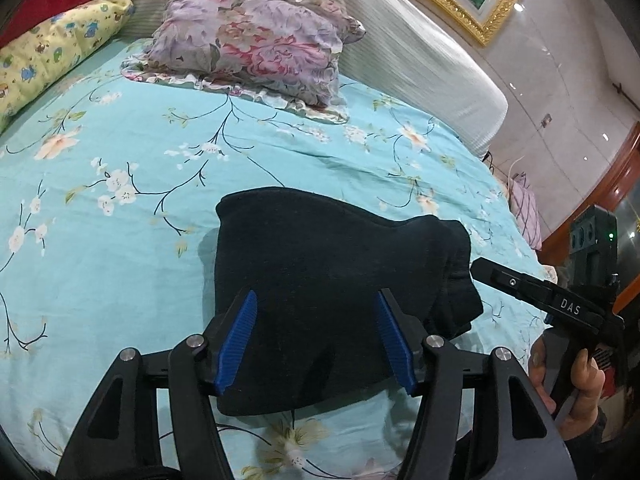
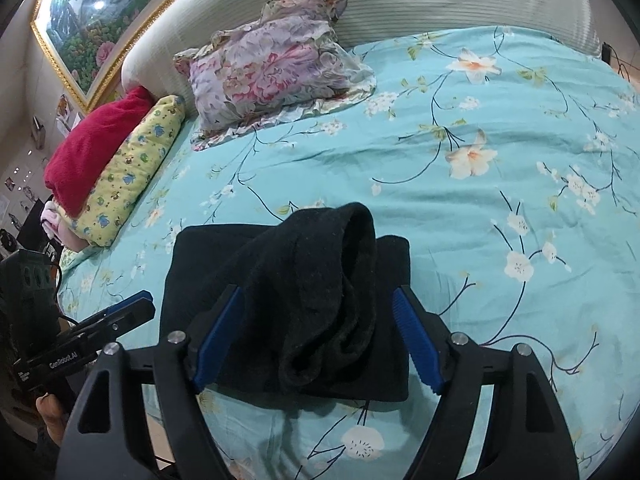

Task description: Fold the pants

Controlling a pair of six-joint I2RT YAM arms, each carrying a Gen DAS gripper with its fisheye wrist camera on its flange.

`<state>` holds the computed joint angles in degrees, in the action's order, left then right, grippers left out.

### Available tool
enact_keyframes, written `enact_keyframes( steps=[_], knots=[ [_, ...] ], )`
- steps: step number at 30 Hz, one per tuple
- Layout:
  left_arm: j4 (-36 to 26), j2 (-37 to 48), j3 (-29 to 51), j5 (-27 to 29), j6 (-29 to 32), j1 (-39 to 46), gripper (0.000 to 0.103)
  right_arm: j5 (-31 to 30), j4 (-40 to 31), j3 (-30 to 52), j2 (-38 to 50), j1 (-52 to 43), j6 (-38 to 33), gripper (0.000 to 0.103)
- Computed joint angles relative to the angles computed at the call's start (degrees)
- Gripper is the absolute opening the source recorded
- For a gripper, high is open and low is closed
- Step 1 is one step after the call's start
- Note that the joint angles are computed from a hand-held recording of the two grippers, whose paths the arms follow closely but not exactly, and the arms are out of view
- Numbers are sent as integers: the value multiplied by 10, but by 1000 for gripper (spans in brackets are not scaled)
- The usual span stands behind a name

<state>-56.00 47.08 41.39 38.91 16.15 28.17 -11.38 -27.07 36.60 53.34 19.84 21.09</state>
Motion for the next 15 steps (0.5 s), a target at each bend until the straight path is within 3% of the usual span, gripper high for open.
enact_keyframes(
  steps=[10,15],
  knots=[
    [18,17,0,-8,-9,-1,72,-8,10,-9,15,-5,8,78],
    [51,38,-9,-41,-26,-26,75,-7,19,-22,28,-9,5,78]
  ],
)
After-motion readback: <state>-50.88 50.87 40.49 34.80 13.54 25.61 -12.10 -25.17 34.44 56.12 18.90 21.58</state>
